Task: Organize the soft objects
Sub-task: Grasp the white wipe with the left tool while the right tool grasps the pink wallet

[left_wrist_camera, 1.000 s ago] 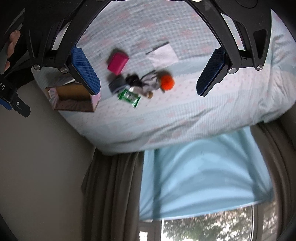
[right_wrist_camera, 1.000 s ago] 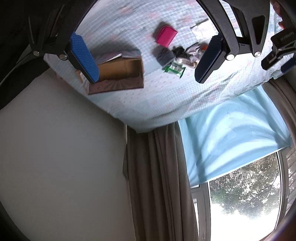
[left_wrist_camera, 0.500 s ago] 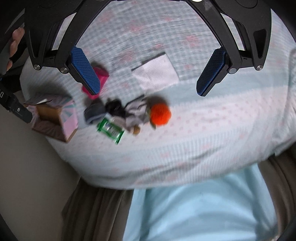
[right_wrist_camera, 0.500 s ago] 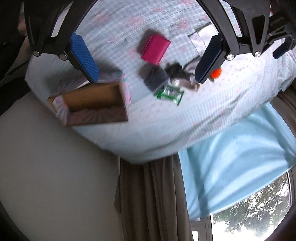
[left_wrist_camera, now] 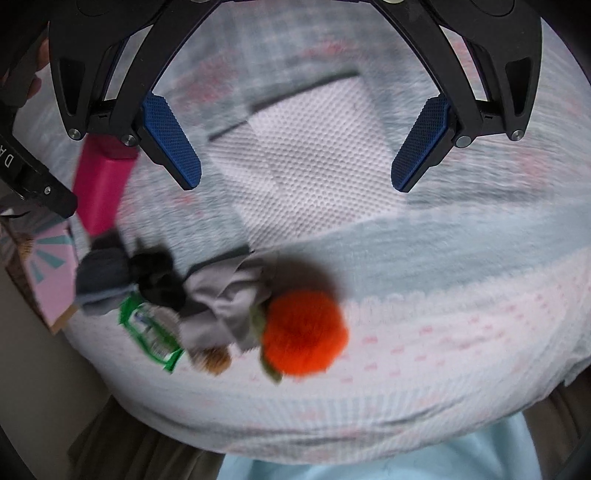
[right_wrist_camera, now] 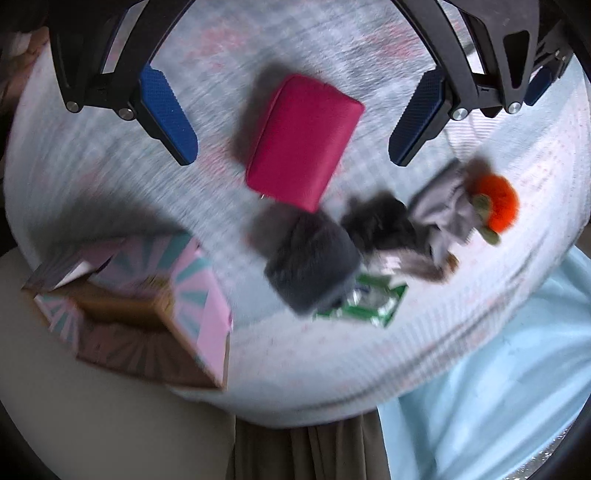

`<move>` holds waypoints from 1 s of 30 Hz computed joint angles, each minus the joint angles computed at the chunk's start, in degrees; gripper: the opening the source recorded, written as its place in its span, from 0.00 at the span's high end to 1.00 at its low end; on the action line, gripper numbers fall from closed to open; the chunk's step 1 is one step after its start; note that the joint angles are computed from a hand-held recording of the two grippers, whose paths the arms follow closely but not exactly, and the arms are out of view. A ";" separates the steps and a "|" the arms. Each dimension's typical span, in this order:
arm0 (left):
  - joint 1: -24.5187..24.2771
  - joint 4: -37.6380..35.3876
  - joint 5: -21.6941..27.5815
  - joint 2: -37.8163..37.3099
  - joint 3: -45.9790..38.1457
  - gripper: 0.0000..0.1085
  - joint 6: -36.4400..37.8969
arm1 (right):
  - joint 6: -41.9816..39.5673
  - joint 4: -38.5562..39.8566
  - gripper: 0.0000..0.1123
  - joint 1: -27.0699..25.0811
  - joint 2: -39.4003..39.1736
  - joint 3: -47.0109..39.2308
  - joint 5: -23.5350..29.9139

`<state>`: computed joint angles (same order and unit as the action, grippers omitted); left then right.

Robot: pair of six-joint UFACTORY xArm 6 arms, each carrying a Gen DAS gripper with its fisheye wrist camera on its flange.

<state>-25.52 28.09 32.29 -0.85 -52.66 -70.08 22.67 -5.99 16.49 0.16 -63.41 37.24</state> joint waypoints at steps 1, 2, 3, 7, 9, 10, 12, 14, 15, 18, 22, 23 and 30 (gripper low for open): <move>0.03 0.47 -0.50 0.84 0.05 0.06 -0.60 | -0.02 0.29 0.09 0.10 0.73 -0.01 -0.22; -0.04 1.01 -0.73 1.93 -0.15 0.06 -1.17 | 0.04 0.46 0.09 0.24 1.82 -0.09 -0.61; -0.14 1.17 -0.62 2.59 -0.38 0.06 -1.31 | 0.24 0.44 0.09 0.38 2.89 -0.25 -0.93; -0.75 2.91 0.69 5.04 -1.68 0.06 -2.08 | 1.52 0.51 0.09 0.55 5.39 -0.60 -1.56; -1.24 4.58 2.04 6.11 -2.74 0.06 -2.35 | 2.53 0.14 0.09 0.65 6.27 -0.95 -1.21; -1.45 5.14 2.61 6.65 -3.29 0.06 -2.19 | 3.03 0.32 0.09 0.66 6.72 -1.06 -1.01; -1.61 5.72 3.03 7.27 -3.85 0.06 -1.83 | 3.26 1.22 0.09 0.69 7.01 -1.11 -0.52; -1.65 5.47 3.60 7.53 -4.24 0.06 -0.99 | 2.74 1.81 0.09 0.82 7.53 -1.44 -0.14; -1.62 5.26 3.65 7.55 -4.34 0.07 -0.70 | 2.31 1.97 0.09 0.94 7.75 -1.61 0.08; -1.46 4.46 3.82 7.02 -4.14 0.15 0.04 | 2.66 1.39 0.15 1.03 8.88 -2.82 0.83; -0.86 4.33 3.29 5.36 -2.85 0.46 0.59 | 3.37 0.40 0.35 0.63 9.56 -3.55 1.66; -0.65 4.27 3.26 5.25 -2.83 0.51 0.81 | 3.19 0.55 0.36 0.55 10.49 -4.66 1.83; 0.64 4.96 2.01 3.74 -1.23 0.74 0.66 | 2.97 -0.89 0.52 0.64 9.50 -3.79 1.37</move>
